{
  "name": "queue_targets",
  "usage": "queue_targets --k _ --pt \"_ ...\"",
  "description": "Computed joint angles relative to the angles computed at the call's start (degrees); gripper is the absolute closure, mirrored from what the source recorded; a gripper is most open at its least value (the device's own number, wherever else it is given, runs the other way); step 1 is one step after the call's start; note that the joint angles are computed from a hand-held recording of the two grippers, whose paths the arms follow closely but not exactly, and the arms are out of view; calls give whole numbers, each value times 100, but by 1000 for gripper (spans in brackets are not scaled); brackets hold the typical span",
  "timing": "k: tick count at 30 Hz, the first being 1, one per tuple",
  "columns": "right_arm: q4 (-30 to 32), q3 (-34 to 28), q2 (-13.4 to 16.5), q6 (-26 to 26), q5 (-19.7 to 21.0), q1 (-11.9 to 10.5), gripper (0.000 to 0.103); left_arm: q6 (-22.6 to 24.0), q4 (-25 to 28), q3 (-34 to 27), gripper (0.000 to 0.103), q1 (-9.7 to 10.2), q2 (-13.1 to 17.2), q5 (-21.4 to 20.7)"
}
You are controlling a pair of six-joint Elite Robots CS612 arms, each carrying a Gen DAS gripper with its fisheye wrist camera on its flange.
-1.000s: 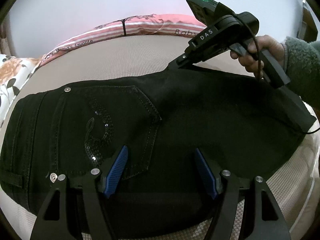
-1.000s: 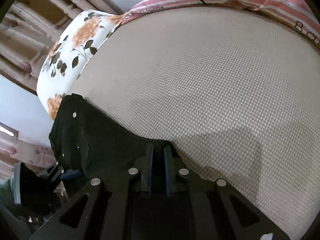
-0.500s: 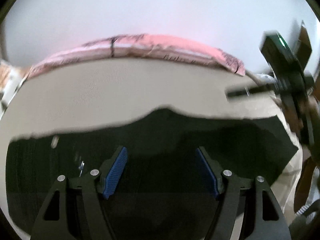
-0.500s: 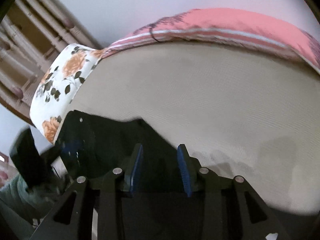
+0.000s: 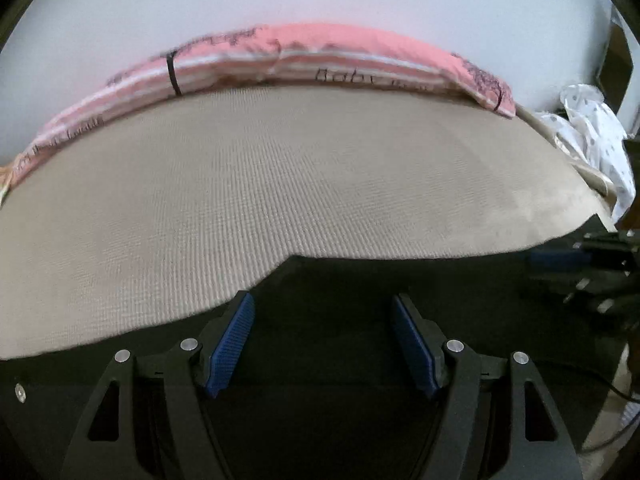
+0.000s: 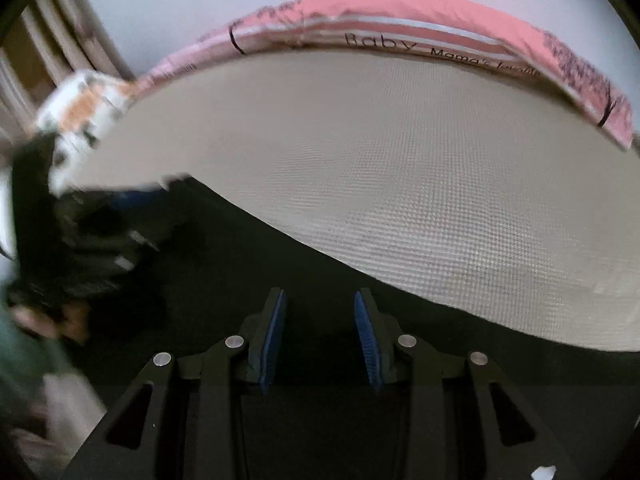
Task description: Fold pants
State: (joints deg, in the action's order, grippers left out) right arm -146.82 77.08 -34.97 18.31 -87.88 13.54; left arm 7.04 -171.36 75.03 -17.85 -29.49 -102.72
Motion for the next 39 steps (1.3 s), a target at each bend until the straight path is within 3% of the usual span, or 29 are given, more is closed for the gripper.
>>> queue_targets --k 3,5,8,13,17,21,27,31,35,39 --pt "-224 -27 69 -238 -449 99 66 -58 -7 -82 32 -3 50 73" --pt "-165 -56 58 8 -289 51 65 -185 122 -170 32 9 59 123" --pt "-463 42 -25 172 -182 22 65 -316 -188 33 32 28 -70 160" --pt "-375 150 -128 120 74 73 65 -60 -601 543 32 62 -339 -65" --pt "-94 49 -37 74 -266 184 65 160 -100 525 32 -14 -290 248" --pt "-3 -43 -3 -52 -537 260 63 220 -359 598 32 -46 -257 382" --pt "-323 34 -79 263 -101 237 61 47 -352 827 32 78 -396 126" --pt "128 -197 69 198 -109 307 58 -23 -454 992 32 219 -454 -148" --pt "-155 -131 6 418 -1 304 57 35 -653 1279 32 273 -619 -153" --pt "-139 -197 12 142 -43 413 57 -6 -848 1615 32 335 -819 109"
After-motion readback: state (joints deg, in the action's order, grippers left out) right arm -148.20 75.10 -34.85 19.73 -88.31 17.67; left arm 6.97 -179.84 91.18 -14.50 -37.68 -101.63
